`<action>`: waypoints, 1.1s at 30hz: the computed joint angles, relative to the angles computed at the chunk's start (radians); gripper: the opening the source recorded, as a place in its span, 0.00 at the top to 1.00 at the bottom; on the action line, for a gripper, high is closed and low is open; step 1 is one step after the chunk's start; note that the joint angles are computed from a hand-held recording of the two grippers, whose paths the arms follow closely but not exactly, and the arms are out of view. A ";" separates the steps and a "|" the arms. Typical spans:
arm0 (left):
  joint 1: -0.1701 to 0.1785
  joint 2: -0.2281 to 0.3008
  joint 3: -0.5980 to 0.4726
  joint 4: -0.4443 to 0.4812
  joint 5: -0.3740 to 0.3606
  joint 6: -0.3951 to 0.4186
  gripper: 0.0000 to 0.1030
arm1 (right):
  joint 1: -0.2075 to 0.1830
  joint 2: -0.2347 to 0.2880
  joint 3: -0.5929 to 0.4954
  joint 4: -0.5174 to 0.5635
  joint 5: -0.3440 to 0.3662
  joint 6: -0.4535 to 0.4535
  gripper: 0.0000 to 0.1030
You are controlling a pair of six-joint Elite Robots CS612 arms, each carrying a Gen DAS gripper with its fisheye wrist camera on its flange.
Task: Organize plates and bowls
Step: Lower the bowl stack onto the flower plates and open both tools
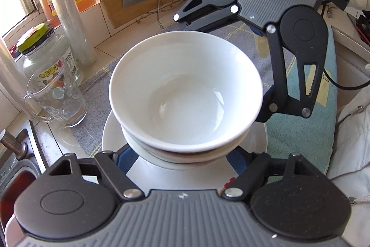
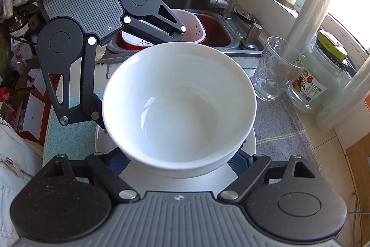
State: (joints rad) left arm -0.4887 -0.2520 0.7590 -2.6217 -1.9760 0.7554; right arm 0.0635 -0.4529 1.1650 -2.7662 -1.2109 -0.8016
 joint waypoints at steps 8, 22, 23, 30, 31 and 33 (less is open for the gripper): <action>0.006 0.017 -0.031 0.037 -0.028 0.008 0.21 | 0.001 0.005 -0.012 0.025 -0.009 0.029 0.12; 0.004 0.024 -0.032 0.008 -0.023 -0.014 0.12 | 0.001 0.008 -0.009 0.007 -0.004 0.060 0.00; 0.003 0.022 -0.027 0.000 -0.018 -0.021 0.11 | 0.000 0.007 -0.005 -0.004 0.002 0.061 0.00; -0.006 -0.011 0.064 -0.134 0.036 -0.093 0.06 | 0.003 -0.005 0.033 -0.064 -0.029 0.074 0.00; -0.007 -0.018 0.082 -0.164 0.045 -0.118 0.06 | 0.002 -0.008 0.041 -0.078 -0.031 0.086 0.00; -0.011 -0.031 0.123 -0.246 0.079 -0.176 0.04 | 0.000 -0.015 0.061 -0.112 -0.039 0.121 0.00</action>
State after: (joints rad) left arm -0.4999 -0.2830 0.8825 -2.8681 -1.8973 0.5797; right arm 0.0632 -0.4681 1.2259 -2.8778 -1.2496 -0.6805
